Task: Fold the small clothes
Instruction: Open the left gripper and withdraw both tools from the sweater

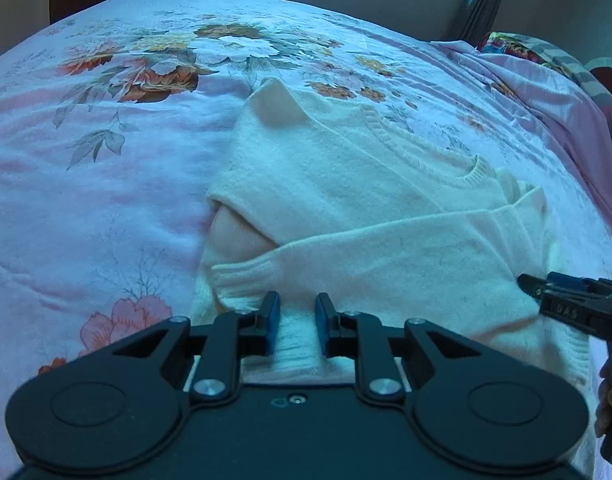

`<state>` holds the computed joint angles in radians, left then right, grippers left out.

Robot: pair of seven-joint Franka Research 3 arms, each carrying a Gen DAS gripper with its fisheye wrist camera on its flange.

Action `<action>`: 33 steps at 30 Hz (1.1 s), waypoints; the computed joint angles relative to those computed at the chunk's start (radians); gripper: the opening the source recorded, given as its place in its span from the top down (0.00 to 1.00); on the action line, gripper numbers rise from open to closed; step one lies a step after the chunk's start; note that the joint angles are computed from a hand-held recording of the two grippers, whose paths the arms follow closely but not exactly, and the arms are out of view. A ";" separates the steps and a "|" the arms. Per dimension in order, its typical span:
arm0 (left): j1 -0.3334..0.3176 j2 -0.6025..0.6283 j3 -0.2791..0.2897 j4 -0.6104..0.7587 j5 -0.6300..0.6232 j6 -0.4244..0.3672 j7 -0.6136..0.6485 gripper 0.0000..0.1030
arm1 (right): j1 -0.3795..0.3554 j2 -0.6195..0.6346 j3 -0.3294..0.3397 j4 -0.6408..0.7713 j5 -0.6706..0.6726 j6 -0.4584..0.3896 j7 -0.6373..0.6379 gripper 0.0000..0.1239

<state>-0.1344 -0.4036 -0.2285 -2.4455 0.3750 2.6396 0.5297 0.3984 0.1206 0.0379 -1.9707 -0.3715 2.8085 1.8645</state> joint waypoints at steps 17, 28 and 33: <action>-0.056 -0.067 -0.034 -0.009 -0.007 -0.133 -0.015 0.81 | -0.026 -0.270 0.115 -0.285 0.191 0.033 -0.108 0.62; -0.146 -0.195 -0.055 -0.095 -0.054 -0.210 -0.026 0.80 | -0.035 -0.458 0.183 -0.494 0.259 0.012 -0.173 0.60; -0.183 -0.259 -0.064 -0.135 -0.079 -0.236 -0.034 0.80 | -0.049 -0.556 0.215 -0.589 0.278 0.018 -0.169 0.59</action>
